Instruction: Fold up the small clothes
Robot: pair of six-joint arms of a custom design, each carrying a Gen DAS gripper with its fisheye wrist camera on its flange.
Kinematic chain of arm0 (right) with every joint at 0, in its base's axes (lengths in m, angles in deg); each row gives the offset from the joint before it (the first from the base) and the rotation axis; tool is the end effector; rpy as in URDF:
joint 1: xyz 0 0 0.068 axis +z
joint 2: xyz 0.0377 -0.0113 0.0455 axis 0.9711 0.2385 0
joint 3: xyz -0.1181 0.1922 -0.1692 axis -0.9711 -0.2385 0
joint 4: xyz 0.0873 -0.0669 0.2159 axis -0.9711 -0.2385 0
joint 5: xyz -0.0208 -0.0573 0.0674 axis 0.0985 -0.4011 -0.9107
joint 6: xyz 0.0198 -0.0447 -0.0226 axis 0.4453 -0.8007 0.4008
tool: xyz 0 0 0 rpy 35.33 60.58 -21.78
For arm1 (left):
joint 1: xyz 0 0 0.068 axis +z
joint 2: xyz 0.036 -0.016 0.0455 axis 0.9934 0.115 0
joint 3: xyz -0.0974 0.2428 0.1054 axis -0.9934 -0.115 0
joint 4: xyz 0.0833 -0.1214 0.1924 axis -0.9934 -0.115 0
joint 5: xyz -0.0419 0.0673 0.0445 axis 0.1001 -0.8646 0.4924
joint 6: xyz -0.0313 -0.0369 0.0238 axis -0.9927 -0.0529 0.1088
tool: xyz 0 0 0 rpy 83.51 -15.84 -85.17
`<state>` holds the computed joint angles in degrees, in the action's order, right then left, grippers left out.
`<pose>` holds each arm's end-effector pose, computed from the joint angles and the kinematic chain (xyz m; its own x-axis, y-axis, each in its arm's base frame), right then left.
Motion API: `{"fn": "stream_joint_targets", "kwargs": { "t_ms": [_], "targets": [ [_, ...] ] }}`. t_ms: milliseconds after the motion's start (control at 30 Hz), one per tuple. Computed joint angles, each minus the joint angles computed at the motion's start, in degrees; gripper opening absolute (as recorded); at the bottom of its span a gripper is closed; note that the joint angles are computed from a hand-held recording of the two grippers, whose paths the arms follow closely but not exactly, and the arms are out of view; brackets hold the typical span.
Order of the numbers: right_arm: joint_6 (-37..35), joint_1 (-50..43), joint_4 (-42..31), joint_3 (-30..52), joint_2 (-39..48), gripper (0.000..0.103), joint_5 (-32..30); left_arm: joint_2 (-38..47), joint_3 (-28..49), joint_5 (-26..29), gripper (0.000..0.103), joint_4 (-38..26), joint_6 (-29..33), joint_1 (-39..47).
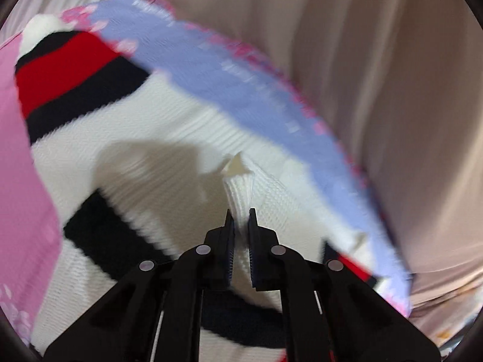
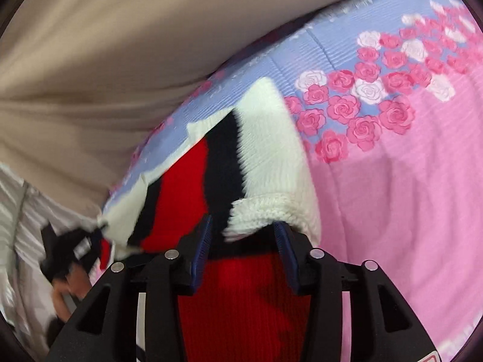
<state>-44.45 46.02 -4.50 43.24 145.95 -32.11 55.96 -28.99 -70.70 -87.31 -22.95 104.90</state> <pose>0.2785 -0.1323 0.1449 -0.8985 0.2462 -0.3634 -0.0410 0.7772 0.6280 0.2214 0.0792 0.1822 -0.4503 -0.8055 -0.3853 -0.6352 0.5922 -0.4957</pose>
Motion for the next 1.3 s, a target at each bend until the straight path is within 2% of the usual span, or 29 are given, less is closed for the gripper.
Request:
{"fn": "stream_joint_targets", "kwargs": {
  "t_ms": [33, 100, 133, 200, 267, 300, 367, 467, 533, 567, 600, 633, 667, 700, 733, 800, 833, 867, 900, 933, 967, 1000, 1033, 1067, 1100, 1200, 1267, 1300],
  "targets": [
    [1.49, 0.40, 1.53, 0.04, 0.90, 0.004, 1.47, 0.94, -0.99, 0.50, 0.007, 0.53, -0.02, 0.58],
    [3.22, -1.56, 4.02, -0.75, 1.87, 0.003, 1.53, 3.16, -3.26, 1.40, 0.007, 3.09, -0.37, 0.47],
    [3.14, -2.65, 3.80, -0.75, 2.31, 0.003, 1.17, 2.87, -4.31, 0.72, 0.007, 4.77, -0.51, -0.05],
    [-0.52, -4.16, -0.55, 0.38, 3.56, 0.003, 0.96, 0.31, -5.19, -1.00, 0.007, 2.97, 0.52, -1.30],
    [-2.64, -3.97, -5.26, 0.73, 1.06, 0.007, 3.35, 0.47, -4.94, -1.02, 0.008, 2.37, 1.34, -1.29],
    [-3.90, -3.72, -7.21, 0.39, -2.04, 0.015, 3.88, 0.70, -4.82, -0.48, 0.008, 2.36, 1.69, -0.80],
    [-3.22, -2.66, -7.60, -0.19, -8.95, 0.015, 2.09, 1.39, -4.59, 0.13, 0.008, 2.94, 1.84, -0.41],
    [2.01, 5.45, -4.97, 4.51, -9.00, 0.015, 1.72, 1.01, -4.38, -1.26, 0.008, 2.74, 1.62, -1.48],
    [6.17, 13.77, 1.47, 8.58, -4.52, 0.014, 4.77, 2.06, -4.37, -1.73, 0.009, 3.79, 1.47, -1.81],
    [7.82, 17.97, 4.69, 11.86, 0.01, 0.013, 8.34, 1.83, -4.60, -1.69, 0.009, 3.79, 1.56, -1.73],
    [8.25, 20.35, 5.13, 15.15, 3.89, 0.010, 11.53, 1.73, -4.74, -1.70, 0.009, 3.83, 1.75, -1.71],
    [8.65, 22.16, 4.97, 19.33, 8.60, 0.002, 15.59, 1.78, -4.73, -1.75, 0.009, 3.90, 2.13, -1.76],
    [10.60, 22.80, 6.68, 22.90, 13.31, 0.000, 20.51, 1.61, -5.01, -1.66, 0.009, 4.03, 2.70, -1.63],
    [12.23, 21.60, 7.34, 24.95, 15.69, 0.000, 18.15, 1.57, -5.19, -1.57, 0.009, 4.29, 3.25, -1.57],
    [14.44, 20.41, 6.77, 26.08, 16.51, 0.000, 15.55, 1.46, -5.61, -0.97, 0.009, 4.88, 3.78, -1.15],
    [16.08, 20.96, 8.60, 22.42, 12.04, 0.000, 19.12, 1.18, -6.71, 2.13, 0.012, 6.23, 3.70, 0.90],
    [14.34, 22.06, 9.51, 19.41, 8.90, 0.003, 21.83, 0.90, -7.05, 7.95, 0.013, 5.95, 3.65, 4.68],
    [13.32, 22.98, 9.12, 17.10, 6.14, 0.006, 24.36, 0.46, -6.87, 12.14, 0.026, 4.70, 4.10, 8.02],
    [12.81, 23.15, 8.76, 15.08, 3.50, 0.011, 24.95, -0.67, -6.59, 16.12, 0.045, 2.94, 5.13, 12.47],
    [12.09, 22.94, 8.82, 11.80, -0.43, 0.011, 24.11, -2.45, -6.29, 18.33, 0.057, 1.23, 6.46, 17.30],
    [10.61, 22.48, 8.64, 8.27, -4.83, 0.012, 22.70, -4.43, -5.36, 19.90, 0.063, -0.93, 9.03, 24.27],
    [8.50, 22.67, 7.65, 4.13, -10.45, 0.017, 21.90, -4.47, -3.46, 20.92, 0.073, -2.87, 12.24, 30.80],
    [6.89, 23.34, 7.13, 0.07, -15.85, 0.024, 22.38, -3.03, -0.97, 21.30, 0.079, -4.16, 14.93, 36.48],
    [5.10, 23.25, 6.63, -3.22, -20.12, 0.040, 22.69, 0.75, 3.02, 21.13, 0.079, -4.94, 17.91, 42.71],
    [3.88, 24.21, 6.07, -7.21, -25.42, 0.050, 23.43, 5.42, 7.52, 20.20, 0.079, -5.61, 20.14, 46.94],
    [-3.43, 21.64, -2.97, -13.29, -35.14, 0.050, 21.99, 22.05, 23.84, 15.41, 0.079, -7.87, 22.56, 54.16],
    [-2.89, 24.08, -6.88, -16.62, -39.15, 0.050, 22.25, 32.65, 35.21, 15.39, 0.078, -10.92, 22.45, 56.21],
    [-1.35, 26.89, -7.87, -18.26, -40.49, 0.050, 22.94, 37.98, 41.27, 15.37, 0.070, -14.11, 22.66, 56.65]
  ]
}}
